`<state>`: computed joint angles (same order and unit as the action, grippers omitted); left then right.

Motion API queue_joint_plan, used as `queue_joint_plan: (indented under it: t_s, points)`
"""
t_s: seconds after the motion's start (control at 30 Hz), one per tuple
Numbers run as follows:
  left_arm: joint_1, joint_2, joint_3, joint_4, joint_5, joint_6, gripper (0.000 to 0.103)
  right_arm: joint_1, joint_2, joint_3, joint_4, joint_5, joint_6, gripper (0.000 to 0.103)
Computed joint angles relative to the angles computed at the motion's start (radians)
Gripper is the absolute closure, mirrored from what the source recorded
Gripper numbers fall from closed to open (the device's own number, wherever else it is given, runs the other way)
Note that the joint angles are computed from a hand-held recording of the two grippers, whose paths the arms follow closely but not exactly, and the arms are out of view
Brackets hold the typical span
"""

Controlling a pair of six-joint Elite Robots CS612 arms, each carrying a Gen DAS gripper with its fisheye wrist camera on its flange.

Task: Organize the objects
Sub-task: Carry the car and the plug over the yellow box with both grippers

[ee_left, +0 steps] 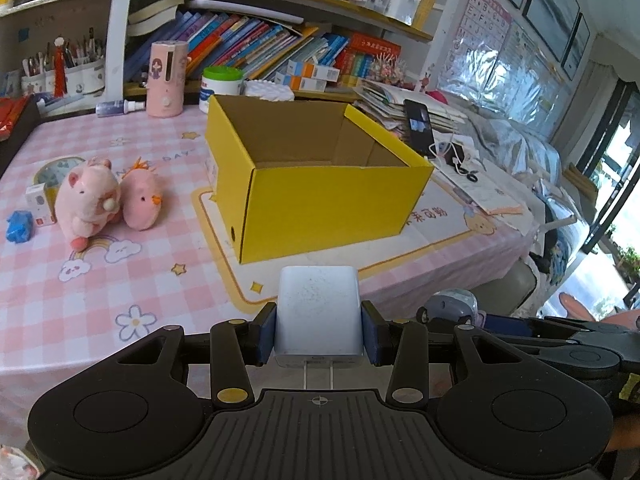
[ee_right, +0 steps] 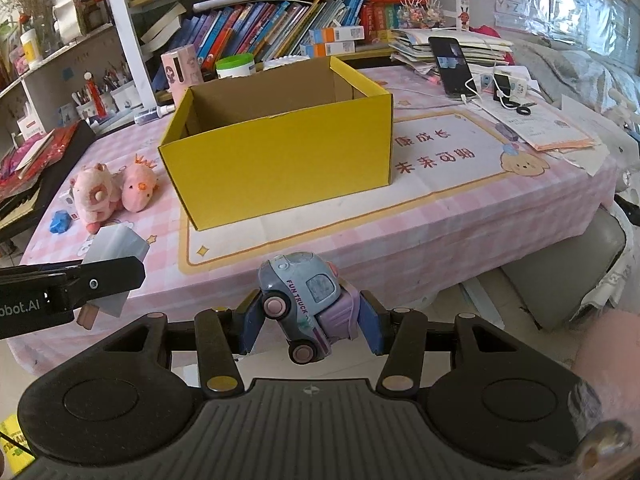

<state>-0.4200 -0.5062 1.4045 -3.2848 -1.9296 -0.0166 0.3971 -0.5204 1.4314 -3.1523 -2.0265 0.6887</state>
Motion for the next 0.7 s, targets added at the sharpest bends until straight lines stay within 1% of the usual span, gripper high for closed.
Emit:
queue_joint_plan:
  t_s: [0.23, 0.37, 0.53, 0.7]
  points:
    - [-0.014, 0.026, -0.056, -0.021, 0.014, -0.019, 0.062, -0.028, 0.008, -0.016, -0.027, 0.013, -0.061, 0.055]
    - [-0.023, 0.042, -0.094, -0.038, 0.021, -0.031, 0.062, -0.047, 0.014, -0.029, -0.064, 0.012, -0.117, 0.055]
    - [-0.035, 0.066, -0.156, -0.061, 0.017, -0.059, 0.062, -0.074, 0.023, -0.048, -0.142, 0.01, -0.22, 0.055]
    - [-0.05, 0.091, -0.23, -0.055, 0.053, -0.09, 0.062, -0.103, 0.035, -0.077, -0.214, 0.031, -0.334, 0.055]
